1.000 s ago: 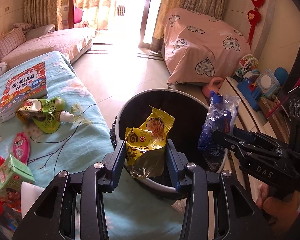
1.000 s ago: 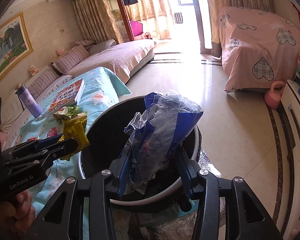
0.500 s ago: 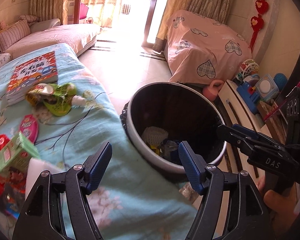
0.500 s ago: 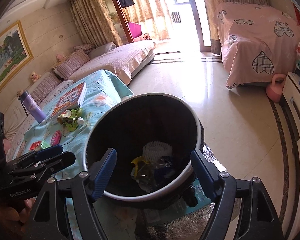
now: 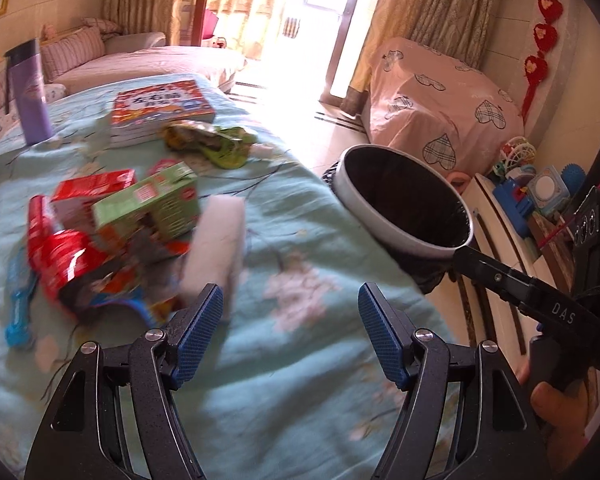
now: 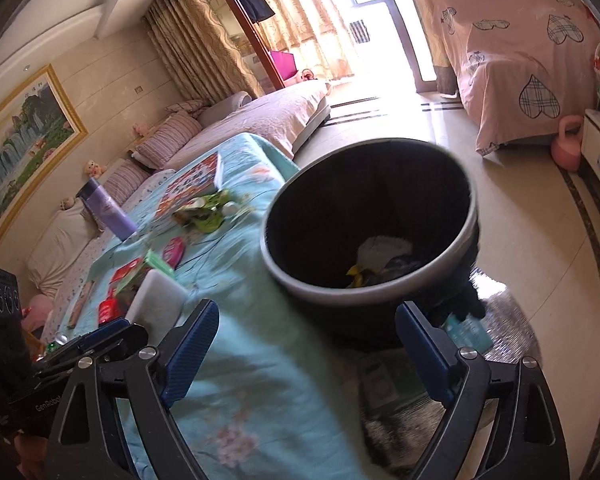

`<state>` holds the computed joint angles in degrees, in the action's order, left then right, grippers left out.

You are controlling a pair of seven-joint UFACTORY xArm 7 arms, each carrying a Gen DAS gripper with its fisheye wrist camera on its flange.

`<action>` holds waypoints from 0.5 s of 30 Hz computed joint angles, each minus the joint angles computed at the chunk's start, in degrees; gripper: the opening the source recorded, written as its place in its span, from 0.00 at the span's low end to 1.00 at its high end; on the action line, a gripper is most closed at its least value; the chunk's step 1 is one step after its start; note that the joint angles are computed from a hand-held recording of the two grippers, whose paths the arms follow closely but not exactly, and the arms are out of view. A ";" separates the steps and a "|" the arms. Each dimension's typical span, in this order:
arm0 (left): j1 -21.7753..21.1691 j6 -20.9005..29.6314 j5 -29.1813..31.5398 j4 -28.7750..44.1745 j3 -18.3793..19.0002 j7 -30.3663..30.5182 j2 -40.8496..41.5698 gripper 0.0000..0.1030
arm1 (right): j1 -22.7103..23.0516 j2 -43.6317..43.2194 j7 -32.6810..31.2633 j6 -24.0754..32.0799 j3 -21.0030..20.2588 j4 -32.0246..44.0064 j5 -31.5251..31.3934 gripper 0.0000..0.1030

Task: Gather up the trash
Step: 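Grasp white sponge block with right tool while left tool grasps red wrapper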

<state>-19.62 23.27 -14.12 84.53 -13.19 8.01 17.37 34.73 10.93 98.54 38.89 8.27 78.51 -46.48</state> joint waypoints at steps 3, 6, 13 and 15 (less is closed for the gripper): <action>1.31 -1.40 -1.55 -4.21 0.10 0.99 -2.70 0.70 | 1.24 1.91 1.16 0.03 0.27 2.04 -0.20 0.89; 2.73 -2.16 -3.75 -7.31 0.23 2.25 -4.75 0.70 | 2.49 3.60 0.65 -0.04 0.03 3.89 0.35 0.89; 4.34 -2.50 -6.22 -11.77 1.77 2.52 -7.79 0.70 | 5.79 8.46 -2.22 0.26 -1.18 9.94 2.40 0.89; 4.73 -2.67 -6.72 -12.57 2.11 2.73 -8.29 0.70 | 6.94 10.16 -3.34 0.52 -1.61 12.12 3.25 0.89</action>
